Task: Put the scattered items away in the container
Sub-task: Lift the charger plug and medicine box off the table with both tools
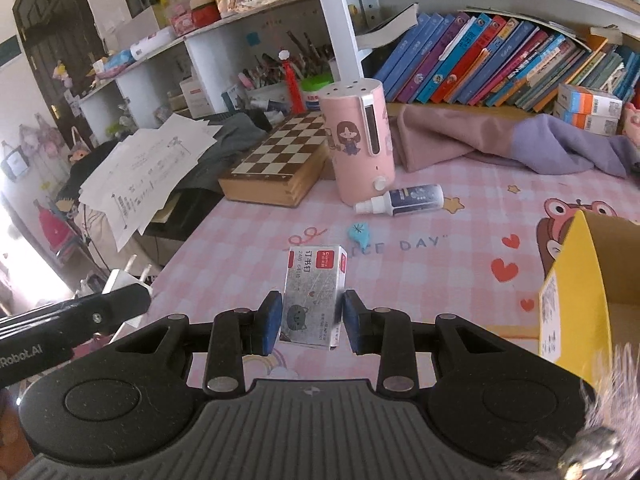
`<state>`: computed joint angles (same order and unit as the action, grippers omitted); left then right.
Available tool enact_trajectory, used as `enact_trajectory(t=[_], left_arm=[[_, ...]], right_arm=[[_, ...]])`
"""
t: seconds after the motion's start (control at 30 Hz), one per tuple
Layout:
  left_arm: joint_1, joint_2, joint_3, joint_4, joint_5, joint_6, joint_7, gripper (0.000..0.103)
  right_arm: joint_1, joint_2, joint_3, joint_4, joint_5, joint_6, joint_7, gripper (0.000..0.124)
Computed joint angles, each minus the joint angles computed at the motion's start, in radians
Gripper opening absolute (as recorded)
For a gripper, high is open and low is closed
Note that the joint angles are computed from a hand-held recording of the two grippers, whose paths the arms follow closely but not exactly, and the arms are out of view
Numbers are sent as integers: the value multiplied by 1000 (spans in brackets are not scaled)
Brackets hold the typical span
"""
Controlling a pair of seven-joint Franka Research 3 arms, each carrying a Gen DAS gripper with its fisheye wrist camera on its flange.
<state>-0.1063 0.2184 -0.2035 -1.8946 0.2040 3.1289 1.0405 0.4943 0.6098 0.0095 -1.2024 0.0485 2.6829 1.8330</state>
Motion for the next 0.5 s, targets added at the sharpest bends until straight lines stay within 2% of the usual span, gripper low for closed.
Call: enact_trajectory(t=[0.2,0.37,0.5], left_arm=[[79,-62,-97,-100,-105,23,92,24],[66,-128,-85,-184,-161,38,110,24],[57,-183,-93,-250,-280,41,199,24]], right_arm=[[30,-93,-20,-154,-30,47,64,31],[42,-157,-9,-256,-53,71,86,31],[55,-211,-3,-341,-73,100,107,31]])
